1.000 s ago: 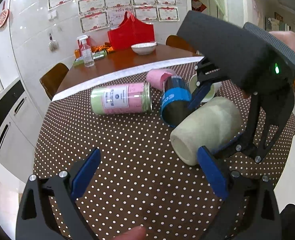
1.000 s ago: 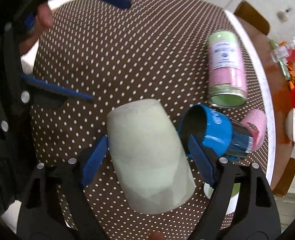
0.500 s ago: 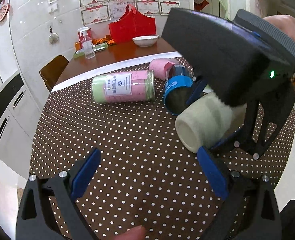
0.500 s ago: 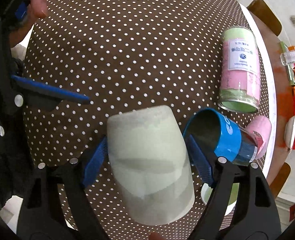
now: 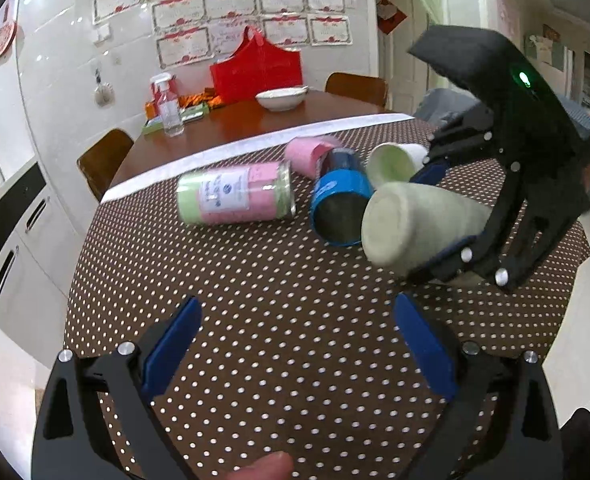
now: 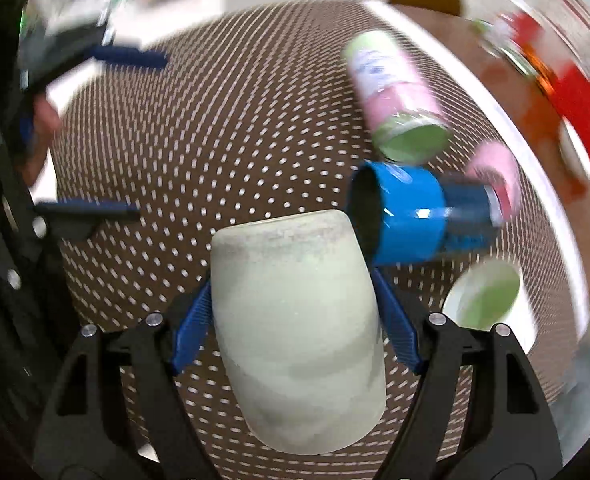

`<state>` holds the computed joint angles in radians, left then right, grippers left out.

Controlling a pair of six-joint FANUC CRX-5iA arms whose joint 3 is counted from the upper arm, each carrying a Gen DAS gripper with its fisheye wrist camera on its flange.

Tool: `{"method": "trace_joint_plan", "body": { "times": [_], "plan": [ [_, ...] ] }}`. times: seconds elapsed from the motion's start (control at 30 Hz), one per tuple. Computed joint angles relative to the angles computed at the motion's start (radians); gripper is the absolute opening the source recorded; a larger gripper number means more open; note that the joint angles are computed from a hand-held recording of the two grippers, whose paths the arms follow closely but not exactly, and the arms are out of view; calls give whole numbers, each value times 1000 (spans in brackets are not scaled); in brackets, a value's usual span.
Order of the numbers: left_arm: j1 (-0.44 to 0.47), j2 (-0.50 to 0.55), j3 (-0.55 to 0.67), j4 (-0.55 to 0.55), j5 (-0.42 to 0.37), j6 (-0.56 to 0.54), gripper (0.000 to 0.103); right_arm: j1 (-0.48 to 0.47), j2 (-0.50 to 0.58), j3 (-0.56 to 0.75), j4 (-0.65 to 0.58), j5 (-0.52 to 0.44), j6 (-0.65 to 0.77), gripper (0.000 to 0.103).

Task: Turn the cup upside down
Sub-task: 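Rotate the pale green cup mouth-down and lower it onto the tablecloth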

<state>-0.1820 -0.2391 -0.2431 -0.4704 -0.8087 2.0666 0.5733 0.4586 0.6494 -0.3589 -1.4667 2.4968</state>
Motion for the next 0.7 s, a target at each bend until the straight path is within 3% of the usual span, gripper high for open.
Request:
{"method": "trace_joint_plan", "body": {
  "times": [0.2, 0.3, 0.4, 0.57, 0.7],
  "plan": [
    [-71, 11, 41, -69, -12, 27, 96, -151, -36, -23, -239, 34, -164, 74],
    [-90, 18, 58, -95, -22, 47, 96, -221, -88, -95, -360, 113, -243, 74],
    [-99, 21, 67, -106, -26, 63, 96, -266, -166, -217, -453, 234, -274, 74],
    [-114, 31, 87, -127, -36, 86, 96, -256, -281, -390, -501, 458, -322, 74],
    [-123, 31, 91, -138, -42, 108, 96, -206, -351, -524, -468, 677, -385, 74]
  ]
}}
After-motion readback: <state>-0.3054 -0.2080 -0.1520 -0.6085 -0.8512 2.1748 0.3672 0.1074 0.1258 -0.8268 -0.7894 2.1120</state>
